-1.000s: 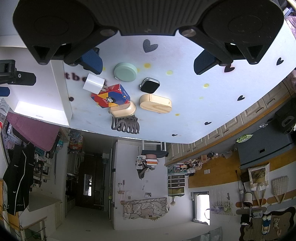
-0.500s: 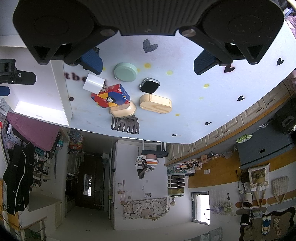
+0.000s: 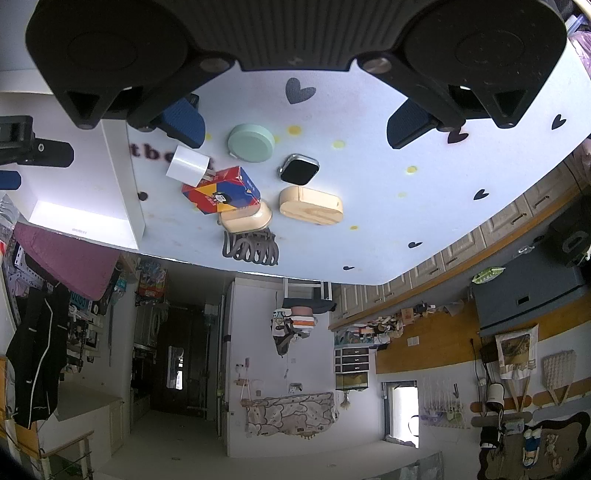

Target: Organize rigid objects

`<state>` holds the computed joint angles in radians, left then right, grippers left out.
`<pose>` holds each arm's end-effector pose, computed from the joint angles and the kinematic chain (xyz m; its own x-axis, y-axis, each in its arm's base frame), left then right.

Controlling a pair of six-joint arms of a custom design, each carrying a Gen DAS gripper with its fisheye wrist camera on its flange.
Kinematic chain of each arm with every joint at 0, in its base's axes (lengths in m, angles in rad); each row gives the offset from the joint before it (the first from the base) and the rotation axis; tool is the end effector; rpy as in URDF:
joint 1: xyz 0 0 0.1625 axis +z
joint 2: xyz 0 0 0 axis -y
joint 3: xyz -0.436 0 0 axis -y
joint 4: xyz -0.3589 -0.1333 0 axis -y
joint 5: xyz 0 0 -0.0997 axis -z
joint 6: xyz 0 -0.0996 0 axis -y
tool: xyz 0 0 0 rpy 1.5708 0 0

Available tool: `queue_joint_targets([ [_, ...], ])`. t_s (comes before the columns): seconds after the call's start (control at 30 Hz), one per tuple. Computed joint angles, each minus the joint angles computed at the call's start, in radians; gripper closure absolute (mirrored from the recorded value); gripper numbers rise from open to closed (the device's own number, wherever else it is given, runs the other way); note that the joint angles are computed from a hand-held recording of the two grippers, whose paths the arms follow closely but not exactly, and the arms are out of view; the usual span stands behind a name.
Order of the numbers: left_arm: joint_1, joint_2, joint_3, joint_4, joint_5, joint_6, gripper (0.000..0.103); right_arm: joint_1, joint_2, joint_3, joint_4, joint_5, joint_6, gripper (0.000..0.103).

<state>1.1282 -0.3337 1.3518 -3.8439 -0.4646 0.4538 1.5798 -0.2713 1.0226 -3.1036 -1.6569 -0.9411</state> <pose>-0.0876 -0.7041 0.0808 -0.6327 -0.3947 -0.6663 0.4566 0.5047 -0.7326 0.1321 -0.8218 0.0341 -0.5818 -0.5433 0.6052 -0.8094 0.4597 -0.3655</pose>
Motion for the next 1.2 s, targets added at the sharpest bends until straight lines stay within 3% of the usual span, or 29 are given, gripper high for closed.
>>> queue_joint_targets([
  [0.47, -0.008, 0.004, -0.019, -0.050, -0.015, 0.052, 0.000, -0.014, -0.006, 0.035, -0.050, 0.036, -0.001, 0.000],
  [0.63, -0.013, 0.010, -0.045, -0.082, -0.028, 0.096, 0.000, -0.012, -0.020, 0.036, -0.102, 0.055, 0.046, 0.000],
  [1.0, -0.009, 0.038, -0.118, -0.021, -0.083, 0.100, 0.000, -0.024, -0.031, -0.042, -0.171, -0.013, 0.120, 0.000],
  [1.2, 0.007, 0.051, -0.146, 0.086, -0.105, 0.046, 0.000, -0.043, -0.004, -0.173, -0.110, -0.149, 0.169, 0.000],
])
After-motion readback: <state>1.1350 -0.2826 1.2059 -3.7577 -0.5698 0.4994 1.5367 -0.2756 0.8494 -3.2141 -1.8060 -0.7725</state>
